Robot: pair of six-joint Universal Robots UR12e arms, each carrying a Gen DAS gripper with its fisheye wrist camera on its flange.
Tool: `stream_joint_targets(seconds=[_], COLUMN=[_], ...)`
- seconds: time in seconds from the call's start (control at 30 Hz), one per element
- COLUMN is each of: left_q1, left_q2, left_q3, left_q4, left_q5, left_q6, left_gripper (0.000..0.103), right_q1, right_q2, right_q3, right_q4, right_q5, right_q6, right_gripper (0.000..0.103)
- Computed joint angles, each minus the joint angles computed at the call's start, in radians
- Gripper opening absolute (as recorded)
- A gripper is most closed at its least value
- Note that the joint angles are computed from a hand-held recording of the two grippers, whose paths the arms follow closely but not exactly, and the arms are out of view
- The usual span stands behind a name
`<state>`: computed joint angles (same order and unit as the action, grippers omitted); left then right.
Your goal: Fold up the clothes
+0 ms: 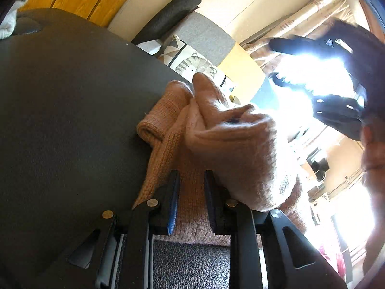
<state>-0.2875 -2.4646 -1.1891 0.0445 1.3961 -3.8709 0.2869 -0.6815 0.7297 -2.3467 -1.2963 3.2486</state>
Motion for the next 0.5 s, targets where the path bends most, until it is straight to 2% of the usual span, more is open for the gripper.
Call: stream_joint_targets(seconds=[0.07, 0.13, 0.17, 0.27, 0.37, 0.43, 0.5], left_q1=[0.003, 0.005, 0.006, 0.007, 0.007, 0.009, 0.014], left_q2=[0.000, -0.002, -0.002, 0.002, 0.014, 0.029, 0.046], left_q3=[-0.004, -0.004, -0.004, -0.005, -0.013, -0.031, -0.054], left_q4=[0.013, 0.024, 0.026, 0.014, -0.009, -0.019, -0.039], left_q5=[-0.015, -0.022, -0.025, -0.029, -0.029, -0.020, -0.023], left_q6=[-0.015, -0.028, -0.034, -0.041, -0.037, -0.038, -0.058], left_gripper=[0.023, 0.023, 0.023, 0.023, 0.024, 0.024, 0.024], right_q1=[0.001, 0.000, -0.003, -0.010, -0.003, -0.004, -0.003], right_q2=[-0.040, -0.065, -0.074, -0.083, -0.072, -0.063, -0.051], right_q3=[0.079, 0.147, 0.172, 0.217, 0.208, 0.209, 0.197], right_q4=[-0.127, -0.225, -0.242, -0.212, -0.150, -0.116, -0.068], right_q5=[-0.015, -0.074, -0.086, -0.087, -0.079, -0.013, 0.073], right_q6=[-0.030, -0.071, -0.097, -0.180, -0.231, -0.266, -0.356], right_gripper=[0.039, 0.039, 0.039, 0.035, 0.035, 0.035, 0.035])
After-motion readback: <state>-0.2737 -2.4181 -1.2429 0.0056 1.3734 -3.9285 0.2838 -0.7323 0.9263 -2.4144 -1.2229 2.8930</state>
